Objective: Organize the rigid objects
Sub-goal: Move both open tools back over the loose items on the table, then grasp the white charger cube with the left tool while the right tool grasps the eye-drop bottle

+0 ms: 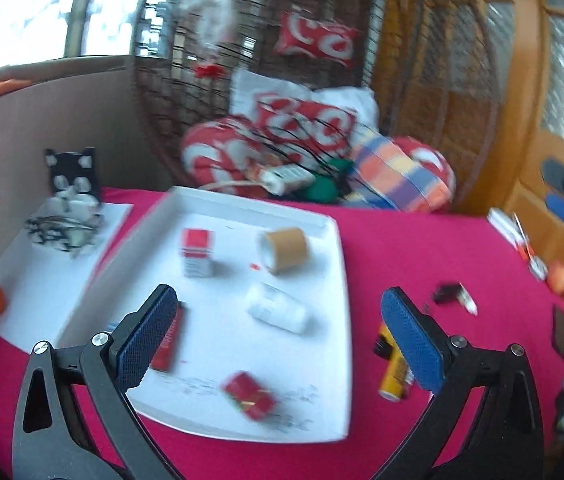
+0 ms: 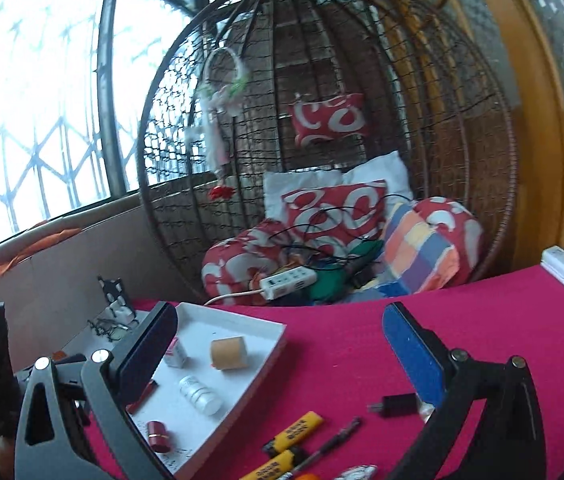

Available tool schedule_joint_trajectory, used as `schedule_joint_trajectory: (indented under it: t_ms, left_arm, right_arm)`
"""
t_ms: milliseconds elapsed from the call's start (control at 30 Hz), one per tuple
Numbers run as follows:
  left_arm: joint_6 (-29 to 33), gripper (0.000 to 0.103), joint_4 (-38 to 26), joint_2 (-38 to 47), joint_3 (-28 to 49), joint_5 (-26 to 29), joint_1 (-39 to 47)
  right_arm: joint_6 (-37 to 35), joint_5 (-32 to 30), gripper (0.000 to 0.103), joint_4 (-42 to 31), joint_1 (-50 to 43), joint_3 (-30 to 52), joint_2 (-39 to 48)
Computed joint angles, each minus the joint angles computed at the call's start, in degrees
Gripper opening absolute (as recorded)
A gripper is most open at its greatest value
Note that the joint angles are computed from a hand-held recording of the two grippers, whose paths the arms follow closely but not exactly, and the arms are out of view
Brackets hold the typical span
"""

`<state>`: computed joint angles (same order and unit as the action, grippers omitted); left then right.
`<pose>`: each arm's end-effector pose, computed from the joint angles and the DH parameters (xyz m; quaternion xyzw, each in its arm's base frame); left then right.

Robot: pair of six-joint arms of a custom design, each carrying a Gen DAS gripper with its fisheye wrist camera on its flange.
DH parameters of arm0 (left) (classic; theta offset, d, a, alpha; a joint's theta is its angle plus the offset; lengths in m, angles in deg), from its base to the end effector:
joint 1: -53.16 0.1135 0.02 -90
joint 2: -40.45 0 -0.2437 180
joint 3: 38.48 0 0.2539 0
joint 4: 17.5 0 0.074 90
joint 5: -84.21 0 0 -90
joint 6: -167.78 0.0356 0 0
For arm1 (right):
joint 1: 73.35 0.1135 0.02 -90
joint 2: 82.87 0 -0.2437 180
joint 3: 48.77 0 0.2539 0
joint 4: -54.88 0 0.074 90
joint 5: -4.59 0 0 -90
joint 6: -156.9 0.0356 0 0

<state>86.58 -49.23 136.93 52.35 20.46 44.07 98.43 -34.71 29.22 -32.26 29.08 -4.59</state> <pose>0.3770 -0.0763 0.2663 0.2352 0.8467 -0.2046 0.4311 0.2526 0.1837 0.3078 0.1619 0.7830 -0.0095 0.6005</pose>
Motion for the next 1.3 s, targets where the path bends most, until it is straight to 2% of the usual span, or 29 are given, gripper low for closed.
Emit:
schedule_joint_trajectory:
  t_ms: [233,367,433,500,567,700,733,767,800,867,967,1000,1033,1100,1200,1233,1300]
  left_arm:
    - [7.13,0.103,-6.32,-3.33,-5.47,1.75,-8.61]
    - [11.4,0.102,-8.73,-4.59,-9.61,-0.15,-15.15]
    - [11.8,0.095,-8.68,-3.78,-10.73,-2.27,-18.03]
    - [11.74,0.083,-9.91,-2.25,-10.25,-2.91,-19.46]
    - [11.2,0.082,-11.28,-0.36,-9.25,-2.42,-20.04]
    - [10.25,0.082,-11.91,1.03,-8.13,-2.93,-20.63]
    - [10.09,0.078,-11.91,1.27,-7.89,-3.17,-20.9]
    - [9.78,0.07,-11.97,1.55,-7.59,-3.56,-21.29]
    - [9.67,0.065,-12.16,1.91,-7.29,-3.89,-21.55]
    - [9.32,0.061,-12.36,2.47,-6.94,-4.64,-21.88]
    - [8.84,0.059,-12.45,3.91,-6.3,-4.96,-22.36]
    - [9.09,0.056,-12.42,3.8,-6.57,-4.76,-22.27]
    - [9.52,0.054,-12.14,3.71,-6.77,-4.81,-22.39]
    - [10.33,0.047,-12.1,3.57,-7.02,-4.68,-22.68]
    - [10.93,0.045,-11.32,3.29,-7.54,-5.71,-23.43]
    - [10.79,0.043,-11.0,3.33,-7.61,-5.88,-23.52]
    - [10.1,0.033,-10.24,3.4,-7.75,-6.3,-23.46]
  right_arm:
    - [5.42,1.39,0.103,-2.77,-1.23,-7.19,-7.92]
    - [8.18,1.06,0.103,-4.19,-2.83,-10.62,-12.06]
    - [9.79,0.65,0.103,-5.29,-3.8,-12.5,-14.38]
    - [11.94,0.21,0.103,-6.89,-5.1,-14.42,-16.69]
    - [14.28,-0.51,0.103,-8.94,-6.5,-16.26,-18.76]
    - [17.09,-5.79,0.103,-12.35,-11.87,-19.07,-20.53]
    - [16.75,-8.2,0.103,-12.36,-13.88,-19.8,-20.39]
    - [15.69,-10.93,0.103,-12.16,-15.88,-20.11,-19.83]
    - [13.07,-15.34,0.103,-11.37,-18.72,-20.47,-18.64]
    - [6.18,-23.57,0.103,-8.55,-22.88,-21.61,-16.25]
    - [1.71,-25.32,0.103,-7.09,-24.37,-21.58,-10.59]
    - [0.36,-26.78,0.102,-6.44,-24.97,-21.43,-9.02]
    - [-0.96,-28.78,0.099,-6.46,-25.79,-20.91,-6.96]
    - [-3.34,-30.55,0.074,-7.01,-26.55,-18.81,-2.25]
    - [-4.48,-30.99,0.053,-8.07,-27.42,-15.77,2.77]
    - [-4.83,-31.61,0.053,-8.58,-27.72,-14.78,3.92]
    - [-6.24,-32.23,0.049,-8.71,-27.78,-13.76,4.3]
